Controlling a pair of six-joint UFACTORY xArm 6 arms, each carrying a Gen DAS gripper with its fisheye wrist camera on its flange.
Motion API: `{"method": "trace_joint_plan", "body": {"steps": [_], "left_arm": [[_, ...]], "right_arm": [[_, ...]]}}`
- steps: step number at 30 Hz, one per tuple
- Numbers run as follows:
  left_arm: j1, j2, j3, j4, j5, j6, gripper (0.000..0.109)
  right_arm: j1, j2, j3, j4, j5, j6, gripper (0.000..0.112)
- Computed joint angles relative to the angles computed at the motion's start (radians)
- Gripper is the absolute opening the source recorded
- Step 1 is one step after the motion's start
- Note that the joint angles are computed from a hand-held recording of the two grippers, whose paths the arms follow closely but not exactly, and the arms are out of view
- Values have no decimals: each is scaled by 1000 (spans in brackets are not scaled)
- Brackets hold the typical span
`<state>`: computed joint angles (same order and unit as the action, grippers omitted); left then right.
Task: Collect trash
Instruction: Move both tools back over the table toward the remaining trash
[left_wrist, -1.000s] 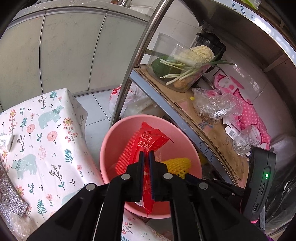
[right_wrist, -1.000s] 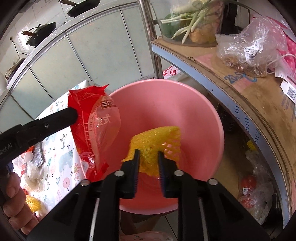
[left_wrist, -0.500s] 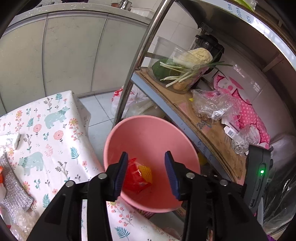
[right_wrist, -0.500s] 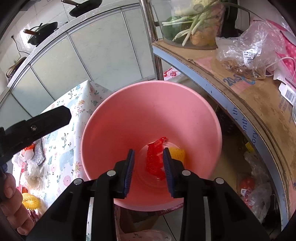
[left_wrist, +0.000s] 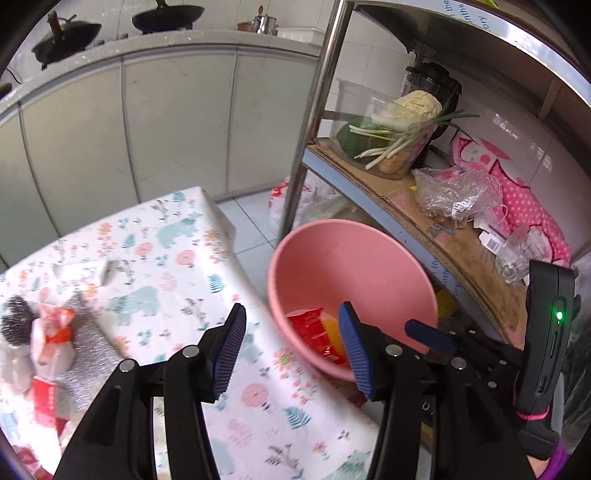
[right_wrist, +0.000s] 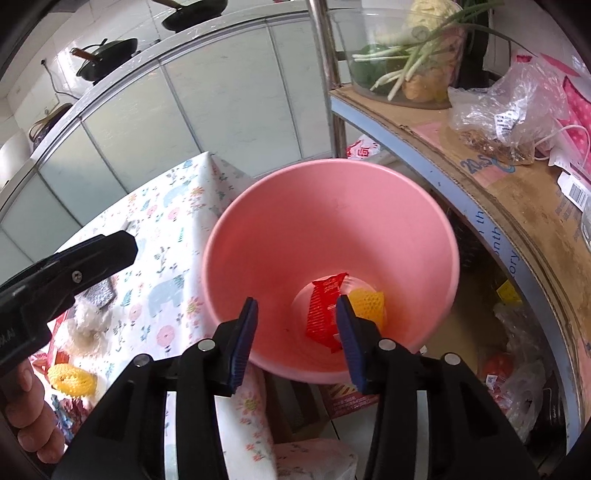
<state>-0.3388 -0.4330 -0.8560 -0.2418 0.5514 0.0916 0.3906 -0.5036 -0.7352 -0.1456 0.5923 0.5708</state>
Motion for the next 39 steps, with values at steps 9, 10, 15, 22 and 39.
{"method": "trace_joint_plan", "body": {"steps": [9, 10, 15, 22, 39], "left_arm": [[41, -124, 79, 93, 32, -46, 56], [45, -136, 86, 102, 35, -53, 56], [84, -196, 123, 128, 53, -75, 56], [148, -268, 163, 134, 87, -84, 56], [348, -401, 253, 147, 161, -62, 56]], "right_arm": [[77, -2, -26, -28, 10, 30, 45], [84, -1, -29, -30, 11, 32, 45], [126, 3, -47, -41, 16, 43, 45], [184, 19, -72, -53, 19, 59, 45], [298, 120, -158, -52, -6, 56, 45]]}}
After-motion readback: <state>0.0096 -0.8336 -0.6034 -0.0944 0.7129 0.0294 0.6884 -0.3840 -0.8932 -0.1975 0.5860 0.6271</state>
